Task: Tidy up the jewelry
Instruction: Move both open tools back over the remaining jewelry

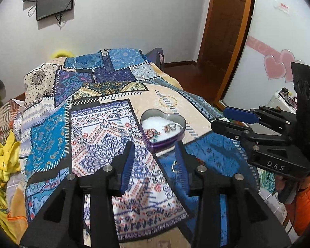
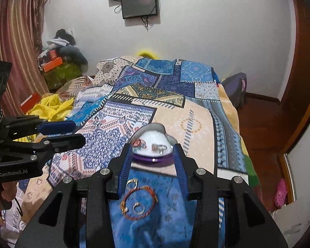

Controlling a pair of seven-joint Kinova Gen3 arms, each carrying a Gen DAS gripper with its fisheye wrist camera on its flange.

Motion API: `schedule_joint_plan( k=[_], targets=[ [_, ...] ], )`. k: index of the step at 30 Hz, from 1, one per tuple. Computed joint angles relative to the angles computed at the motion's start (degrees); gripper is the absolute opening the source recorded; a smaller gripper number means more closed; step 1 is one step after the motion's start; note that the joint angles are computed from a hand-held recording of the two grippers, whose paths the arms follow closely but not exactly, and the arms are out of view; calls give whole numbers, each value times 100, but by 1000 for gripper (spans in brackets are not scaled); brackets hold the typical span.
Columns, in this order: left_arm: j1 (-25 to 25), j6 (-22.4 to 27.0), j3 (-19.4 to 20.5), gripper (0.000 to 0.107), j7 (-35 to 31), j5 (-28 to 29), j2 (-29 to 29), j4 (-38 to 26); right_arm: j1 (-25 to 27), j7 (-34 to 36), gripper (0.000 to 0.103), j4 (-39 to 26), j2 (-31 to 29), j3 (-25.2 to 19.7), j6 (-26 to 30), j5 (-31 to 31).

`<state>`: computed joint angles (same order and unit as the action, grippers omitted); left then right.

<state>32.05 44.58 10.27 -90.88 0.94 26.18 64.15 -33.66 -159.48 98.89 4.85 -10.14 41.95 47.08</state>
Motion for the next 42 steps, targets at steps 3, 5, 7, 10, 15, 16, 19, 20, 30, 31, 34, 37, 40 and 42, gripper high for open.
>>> schedule_joint_plan(
  k=[3,5,7,10,15,16,19,20,30,31,34,37,40,42],
  targets=[
    [35,-54,-25,42,31,-57,-98,219,-29,-3,37,58,11,-29,63,-101],
    [13,-46,-4,43,42,-36,-134,352,-28,42,37,135,25,-41,10,-247],
    [-19,-13,20,43,38,-3,-133,428,-40,82,37,183,83,-48,-14,-363],
    [34,51,-40,43,142,-94,-97,497,-43,267,37,204,206,-19,-76,-610],
    [-12,143,-27,43,214,-62,-38,625,-109,382,37,285,294,69,-80,-857],
    [51,141,-78,43,286,-146,-32,661,-139,366,37,290,310,83,-42,-844],
    [79,147,-91,43,374,-223,-2,727,-177,296,37,335,320,143,-33,-753],
    [61,171,-76,43,383,-206,24,719,-172,297,37,340,326,157,-29,-737],
    [-77,169,-22,43,369,-86,151,675,9,1096,37,96,668,344,-213,-1070],
    [-82,189,-22,43,356,-80,174,654,-16,1147,37,87,685,360,-215,-1068],
    [-91,226,-12,43,304,-51,241,587,-117,1271,32,71,764,403,-228,-984],
    [-87,250,20,43,225,-6,297,528,-122,1446,14,117,761,412,-367,-1038],
    [6,319,-3,43,181,-55,389,415,-120,1504,8,205,692,453,-538,-1082],
    [75,391,-25,43,166,-105,475,304,-113,1390,7,274,630,485,-643,-1097]
  ],
)
